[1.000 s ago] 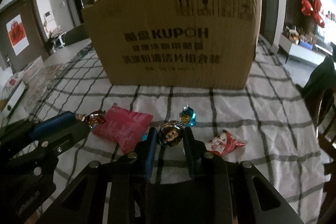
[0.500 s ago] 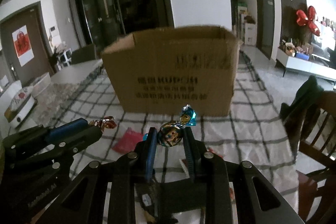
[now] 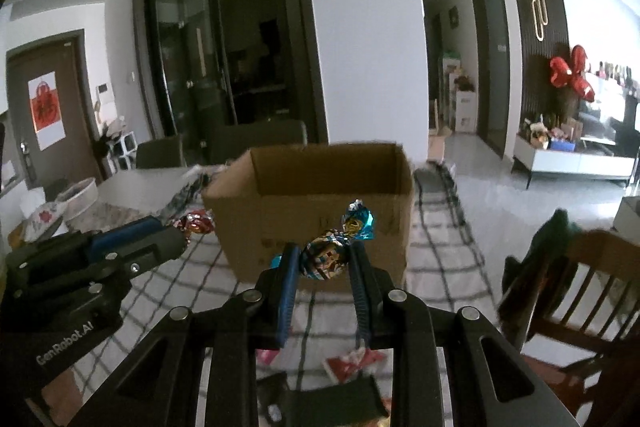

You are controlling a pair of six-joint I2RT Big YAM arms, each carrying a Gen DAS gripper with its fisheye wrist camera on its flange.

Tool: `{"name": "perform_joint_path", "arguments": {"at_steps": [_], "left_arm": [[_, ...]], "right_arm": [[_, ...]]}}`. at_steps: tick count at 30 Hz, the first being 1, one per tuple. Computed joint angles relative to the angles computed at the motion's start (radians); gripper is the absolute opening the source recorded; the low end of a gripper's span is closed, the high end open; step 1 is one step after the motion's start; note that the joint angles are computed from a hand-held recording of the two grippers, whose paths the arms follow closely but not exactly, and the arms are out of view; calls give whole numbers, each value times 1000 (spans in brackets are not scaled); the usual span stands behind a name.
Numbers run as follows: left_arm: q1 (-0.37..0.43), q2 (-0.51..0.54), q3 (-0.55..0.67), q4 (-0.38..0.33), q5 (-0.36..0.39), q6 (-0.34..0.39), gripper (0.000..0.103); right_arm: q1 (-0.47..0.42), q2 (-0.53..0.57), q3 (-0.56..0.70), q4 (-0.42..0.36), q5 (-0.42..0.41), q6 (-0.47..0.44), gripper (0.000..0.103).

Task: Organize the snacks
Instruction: 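Carry both candies over the cardboard box and open both grippers inside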

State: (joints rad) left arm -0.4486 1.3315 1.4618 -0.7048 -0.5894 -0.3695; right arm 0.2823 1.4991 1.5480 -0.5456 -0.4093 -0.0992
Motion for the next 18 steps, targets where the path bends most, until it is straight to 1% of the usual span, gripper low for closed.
{"name": "perform_joint_path", "arguments": {"at_steps": [6, 8, 12, 16, 18], "left_arm": [[26, 35, 77, 26, -17, 86, 24], [39, 50, 102, 31, -9, 104, 24], [80, 93, 166, 16, 29, 110, 24], [131, 145, 239, -29, 93, 95, 24], [152, 175, 275, -56, 115, 88, 24]], "right_arm": [[2, 37, 85, 11, 8, -1, 27], [3, 68, 139, -8, 2, -4, 27], [7, 143, 258, -55, -1, -4, 27], [18, 209, 361, -98, 12, -13, 27], [26, 251, 426, -135, 26, -27, 27]]}}
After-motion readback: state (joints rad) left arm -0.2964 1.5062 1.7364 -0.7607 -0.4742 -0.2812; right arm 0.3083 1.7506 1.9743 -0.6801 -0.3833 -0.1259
